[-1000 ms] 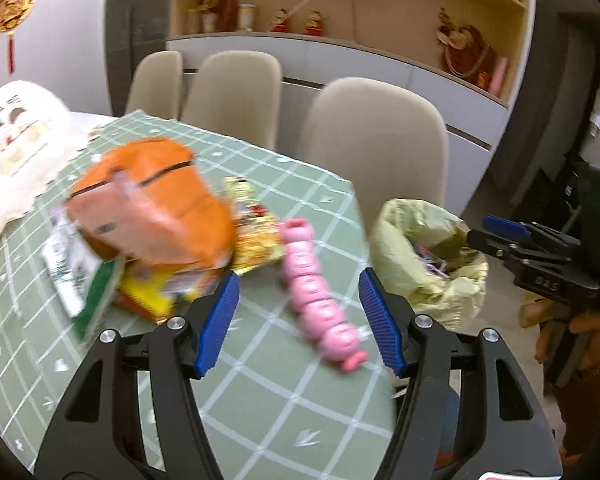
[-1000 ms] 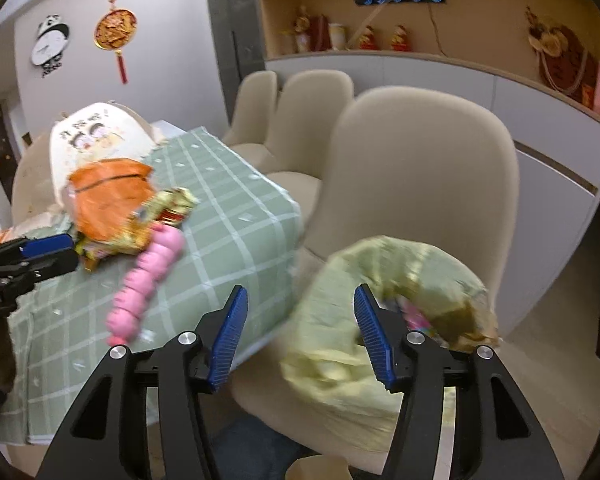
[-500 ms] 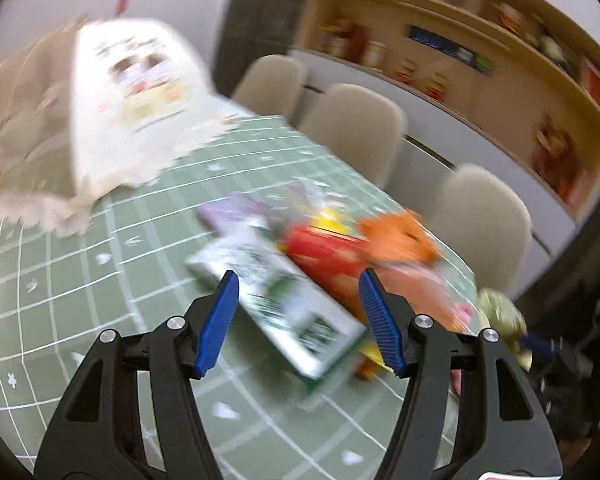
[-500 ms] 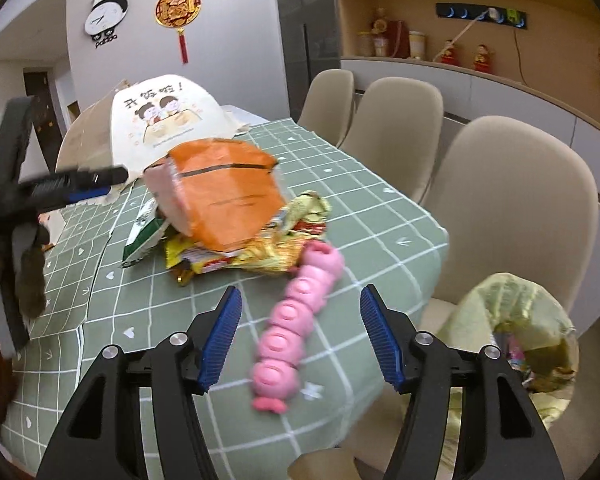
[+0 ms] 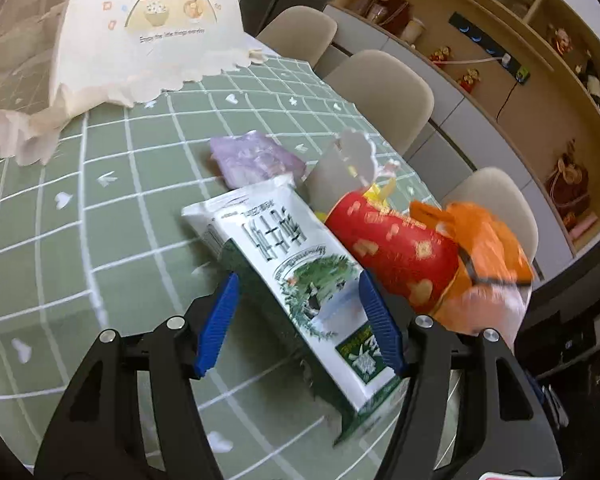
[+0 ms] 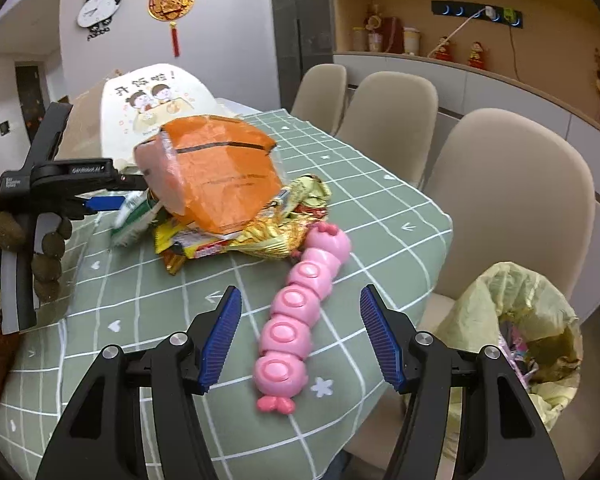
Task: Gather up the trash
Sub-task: 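Grasp the white-green milk carton with the left gripper while the right grasps the yellow sausage wrapper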
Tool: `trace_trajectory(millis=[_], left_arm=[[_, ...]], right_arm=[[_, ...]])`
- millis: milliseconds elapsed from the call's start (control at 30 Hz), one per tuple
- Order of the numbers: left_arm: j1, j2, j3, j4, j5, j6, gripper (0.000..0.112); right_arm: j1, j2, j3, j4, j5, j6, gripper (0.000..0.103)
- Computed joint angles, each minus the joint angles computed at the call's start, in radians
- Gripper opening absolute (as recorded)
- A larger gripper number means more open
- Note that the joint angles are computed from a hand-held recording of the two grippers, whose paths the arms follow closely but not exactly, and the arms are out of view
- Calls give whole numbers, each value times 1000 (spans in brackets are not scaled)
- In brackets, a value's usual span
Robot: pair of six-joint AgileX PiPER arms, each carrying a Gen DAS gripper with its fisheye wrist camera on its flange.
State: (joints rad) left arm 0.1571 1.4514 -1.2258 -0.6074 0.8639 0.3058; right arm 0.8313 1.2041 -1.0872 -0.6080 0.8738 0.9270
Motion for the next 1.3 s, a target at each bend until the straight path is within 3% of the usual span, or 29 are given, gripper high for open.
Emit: trace_trajectory(millis=[167, 400, 467, 567, 600, 700, 867, 967, 1100, 1300], left_arm=[[-30, 34, -45, 30, -2, -1, 62], [-35, 33, -95, 242, 18, -17, 66], [18, 49, -123, 190, 60, 3, 66], [130, 97, -169, -8, 172, 67, 66], [151, 109, -179, -50, 202, 72, 66], [164, 109, -168, -104, 225, 74, 66], [137, 85, -127, -136, 223, 66, 66], [131, 49, -83, -159, 175, 61, 67], [56, 63, -101, -76, 130, -18, 69], [-79, 94, -148, 138, 147, -129, 69]], right_arm=[[-73, 57, -146, 43, 17, -81, 58], [-253, 314, -398, 368, -46, -343, 58], [-283, 407, -491, 426, -3, -395, 50], [-333, 478, -551, 515, 34, -444, 32], [-356, 480, -542, 581, 24, -497, 20], [-341, 417, -470, 588, -31, -536, 14], [-299, 217, -311, 567, -115, -553, 13], [-232, 108, -221, 437, -139, -496, 13], [-226, 40, -138, 449, -154, -525, 13], [-207, -18, -62, 404, -180, -498, 13]])
